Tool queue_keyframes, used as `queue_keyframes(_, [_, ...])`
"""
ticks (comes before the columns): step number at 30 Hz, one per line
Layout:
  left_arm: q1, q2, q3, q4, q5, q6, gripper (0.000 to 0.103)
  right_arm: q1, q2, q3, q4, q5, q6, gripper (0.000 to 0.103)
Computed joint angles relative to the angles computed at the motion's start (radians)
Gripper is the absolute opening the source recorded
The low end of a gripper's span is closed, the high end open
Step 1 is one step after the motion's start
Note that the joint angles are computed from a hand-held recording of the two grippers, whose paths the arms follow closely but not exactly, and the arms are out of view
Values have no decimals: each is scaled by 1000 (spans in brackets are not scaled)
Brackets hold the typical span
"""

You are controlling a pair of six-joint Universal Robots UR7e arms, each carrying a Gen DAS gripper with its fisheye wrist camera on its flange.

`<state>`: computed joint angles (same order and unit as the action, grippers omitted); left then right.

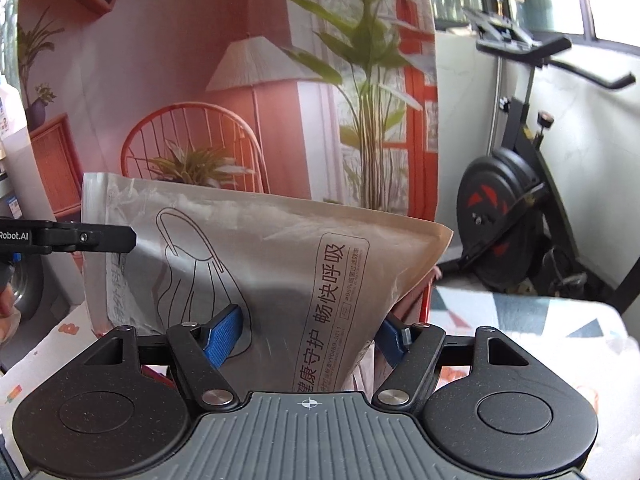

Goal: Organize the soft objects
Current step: 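Lift the mask bag with both tools toward the red box, then lower the white mask bag into the red box with both tools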

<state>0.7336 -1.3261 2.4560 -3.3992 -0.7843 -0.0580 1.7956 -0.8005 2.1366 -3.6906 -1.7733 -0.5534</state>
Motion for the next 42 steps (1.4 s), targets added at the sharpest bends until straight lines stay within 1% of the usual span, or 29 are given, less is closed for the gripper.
queue_keyframes(2, [18, 7, -19, 21, -7, 9, 68, -13, 9, 1, -5, 14, 2, 67])
queue_keyframes(5, [41, -3, -39, 61, -32, -25, 68, -25, 14, 4, -15, 34, 11, 66])
queue_keyframes(8, [45, -3, -42, 53, -46, -7, 68, -36, 4, 16, -20, 50, 10, 64])
queue_keyframes(14, [51, -8, -48, 72, -66, 0, 68, -41, 2, 31, -39, 57, 10, 63])
queue_keyframes(19, [61, -52, -44, 166, -89, 1, 68, -45, -7, 43, -36, 72, 10, 60])
queue_keyframes(21, [69, -67, -44, 208, -100, -24, 68, -44, -10, 47, -33, 72, 4, 59])
queue_keyframes(23, [76, -72, -40, 223, -104, -46, 68, -41, -9, 48, -34, 67, 1, 58])
queue_keyframes(30, [89, -47, -40, 285, -73, -124, 68, -27, 8, 46, -42, 49, 3, 58])
queue_keyframes(32, [94, -45, -41, 304, -62, -141, 68, -25, 11, 42, -28, 40, 17, 53])
queue_keyframes(34, [100, -51, -48, 342, -59, -157, 68, -21, 14, 32, 0, 14, 26, 49])
queue_keyframes(36, [100, -57, -50, 366, -55, -158, 68, -17, 21, 27, 15, -8, 26, 48])
queue_keyframes(42, [91, -94, -40, 379, -37, -180, 70, -13, 16, 20, 43, -28, 47, 43])
